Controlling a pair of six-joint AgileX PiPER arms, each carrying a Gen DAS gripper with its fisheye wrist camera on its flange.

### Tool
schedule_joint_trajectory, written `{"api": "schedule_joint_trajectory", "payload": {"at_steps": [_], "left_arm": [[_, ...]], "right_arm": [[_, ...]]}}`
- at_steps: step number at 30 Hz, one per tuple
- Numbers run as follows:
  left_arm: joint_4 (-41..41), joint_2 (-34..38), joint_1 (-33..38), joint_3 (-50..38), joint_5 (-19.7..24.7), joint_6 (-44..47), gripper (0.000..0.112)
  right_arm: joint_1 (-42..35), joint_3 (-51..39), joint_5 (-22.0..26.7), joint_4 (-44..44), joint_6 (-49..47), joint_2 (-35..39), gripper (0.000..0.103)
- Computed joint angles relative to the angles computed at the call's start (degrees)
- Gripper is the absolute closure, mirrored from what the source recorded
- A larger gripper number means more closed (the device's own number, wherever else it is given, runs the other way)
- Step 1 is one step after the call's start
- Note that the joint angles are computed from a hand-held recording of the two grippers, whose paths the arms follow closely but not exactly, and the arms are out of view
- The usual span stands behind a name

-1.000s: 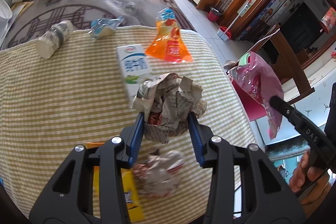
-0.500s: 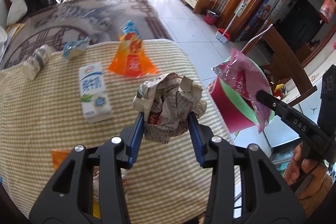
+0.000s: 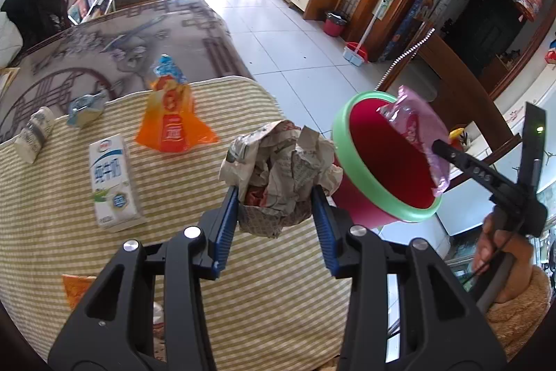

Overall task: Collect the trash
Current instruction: 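Carry the pink bag and crumpled paper over the red bin with both grippers, then drop the pink bag and crumpled paper into the red bin, opening both grippers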

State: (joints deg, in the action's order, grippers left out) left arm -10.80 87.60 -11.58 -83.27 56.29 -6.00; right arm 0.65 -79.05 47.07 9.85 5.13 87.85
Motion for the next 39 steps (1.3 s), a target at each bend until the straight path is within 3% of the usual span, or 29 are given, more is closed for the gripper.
{"api": "schedule_joint_trajectory", "payload": {"at_steps": [3, 10, 16, 21, 26, 32, 39], "left_arm": [[-0.57, 2.81, -2.08, -3.43, 0.42, 0.43, 0.072], [-2.67, 13.86, -9.9, -16.67, 2.19, 2.82, 0.072], [-2.57, 27.59, -16.16, -34.41, 7.42, 3.67, 0.071], [-1.14, 35.49, -18.05, -46.88, 11.76, 0.42, 0.053], [-1.49, 28.86, -16.74, -36.83, 6.93, -0.11, 0.049], [4.17, 11.48, -13.53, -11.92, -1.95, -3.24, 0.044], [9.2, -4.17, -4.23, 8.95, -2.22, -7.28, 0.044]], "right_arm": [[-1.78, 1.61, -1.52, -0.23, 0.84, -0.31, 0.042], [-8.71, 5.0, -3.16, -0.06, 0.15, -4.44, 0.032], [-15.93, 8.96, -1.34, -0.58, -0.67, -8.38, 0.029], [-20.64, 12.2, 0.22, 0.55, -1.99, -12.23, 0.029], [-19.79, 12.9, 0.51, 0.73, -1.64, -13.84, 0.029], [-12.82, 9.98, -0.74, 0.63, -0.53, -10.4, 0.029], [1.11, 3.58, -1.01, -1.6, 2.53, -4.01, 0.029]]}}
